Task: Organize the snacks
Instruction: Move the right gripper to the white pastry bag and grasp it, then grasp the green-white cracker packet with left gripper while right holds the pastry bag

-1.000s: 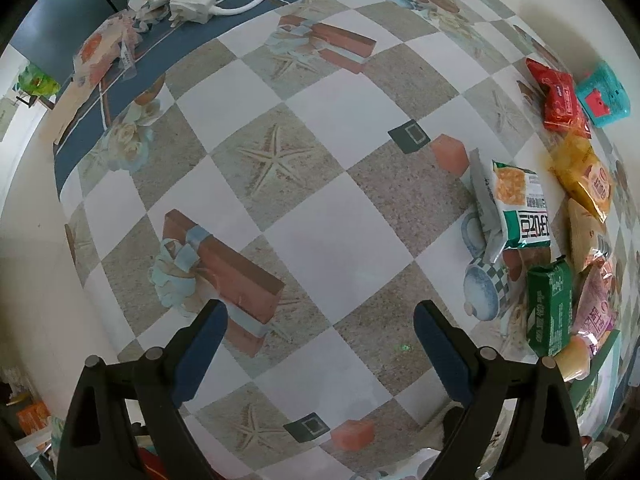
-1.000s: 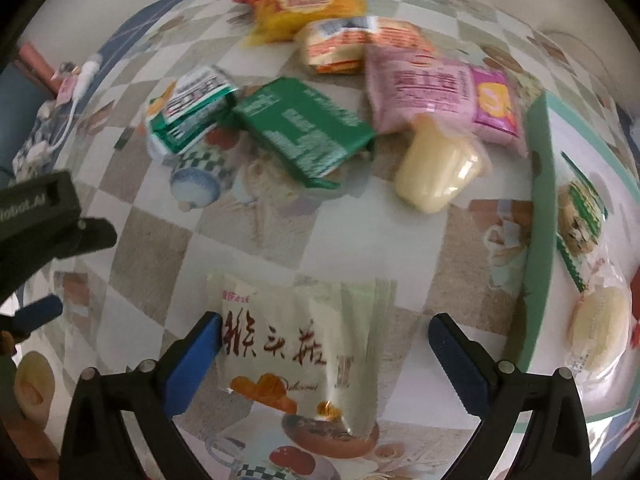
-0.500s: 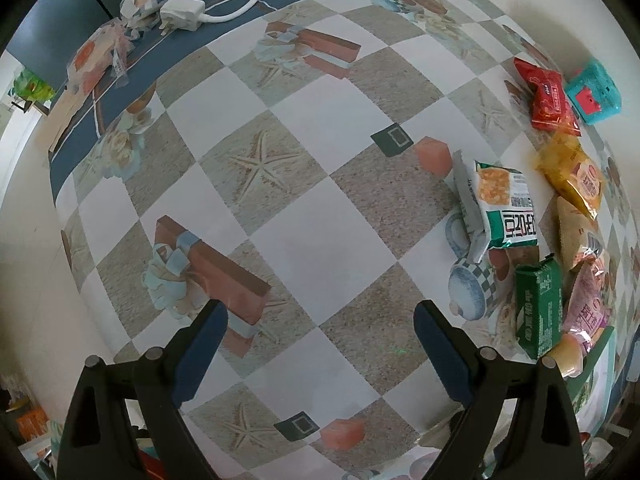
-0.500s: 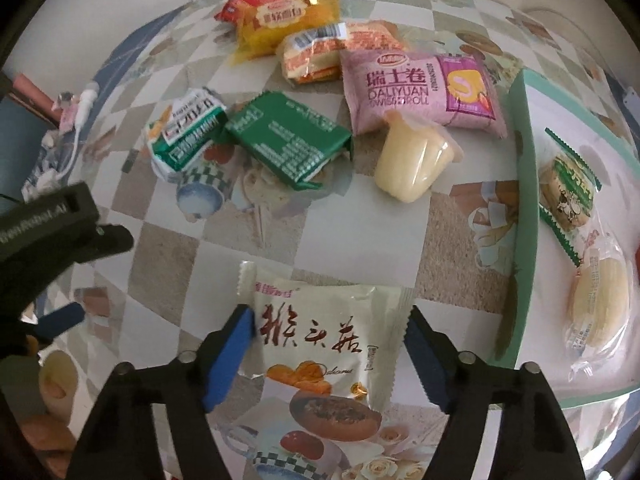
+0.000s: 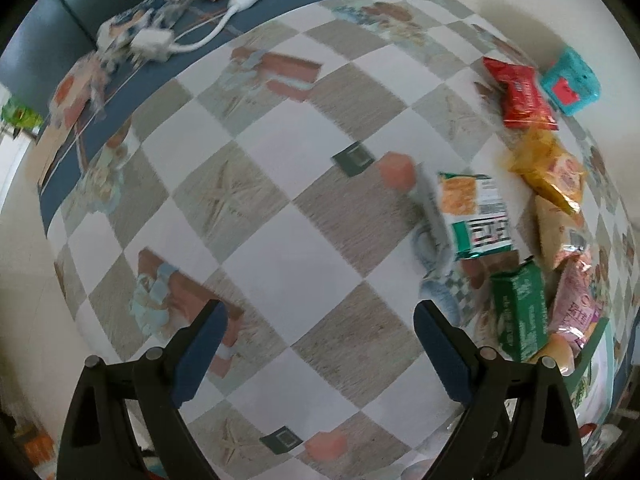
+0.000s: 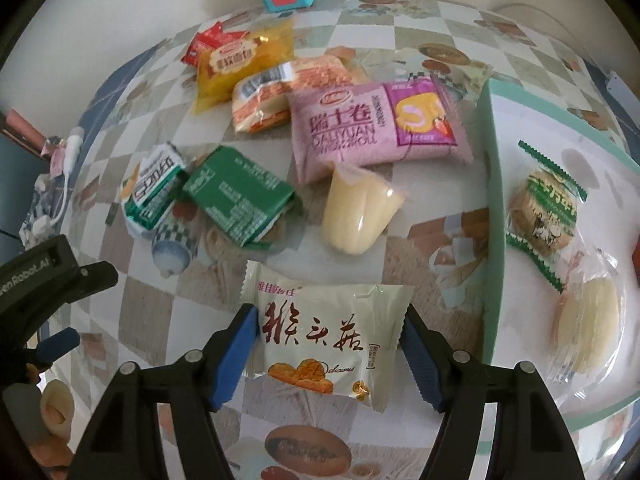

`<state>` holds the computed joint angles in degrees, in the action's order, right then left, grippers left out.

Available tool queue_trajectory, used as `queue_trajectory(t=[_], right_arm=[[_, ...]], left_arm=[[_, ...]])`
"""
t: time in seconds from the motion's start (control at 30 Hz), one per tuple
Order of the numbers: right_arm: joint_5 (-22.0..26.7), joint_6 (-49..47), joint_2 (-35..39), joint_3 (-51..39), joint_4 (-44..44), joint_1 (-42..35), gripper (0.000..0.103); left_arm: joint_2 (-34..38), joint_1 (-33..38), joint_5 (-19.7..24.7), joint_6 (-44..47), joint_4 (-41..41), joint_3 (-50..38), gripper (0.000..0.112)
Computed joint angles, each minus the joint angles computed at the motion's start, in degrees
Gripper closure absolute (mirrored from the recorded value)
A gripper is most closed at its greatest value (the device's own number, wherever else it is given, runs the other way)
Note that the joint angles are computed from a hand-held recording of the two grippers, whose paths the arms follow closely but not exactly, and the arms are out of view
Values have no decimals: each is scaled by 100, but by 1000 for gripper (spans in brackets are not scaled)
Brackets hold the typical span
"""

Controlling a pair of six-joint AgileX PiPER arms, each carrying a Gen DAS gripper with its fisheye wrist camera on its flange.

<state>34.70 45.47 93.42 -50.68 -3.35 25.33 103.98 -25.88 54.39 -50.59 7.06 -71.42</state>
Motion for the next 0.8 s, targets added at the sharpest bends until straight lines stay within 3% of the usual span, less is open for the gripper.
queue_trajectory(t=[0.1,0.17,0.43,0.63,0.8], right_arm=[[-166,-381,-227,210,415,-249,35],[-210,-573,-448,336,633,-384,47],[-185,-1238,-1001,604,1286,-958,48],[-75,-634,-1414,606,676,-1246,48],[-152,-324,-1034,397,368,-1447,48]], left_arm=[[92,-108,-33,48,54,-232,18],[181,-199,-24,44,119,-429,18],[469,-407,-20,-56,268,-995,18],[628,-218,-279,95,42,-1155,18],[880,-157,-245,85,-93,-1304,18]])
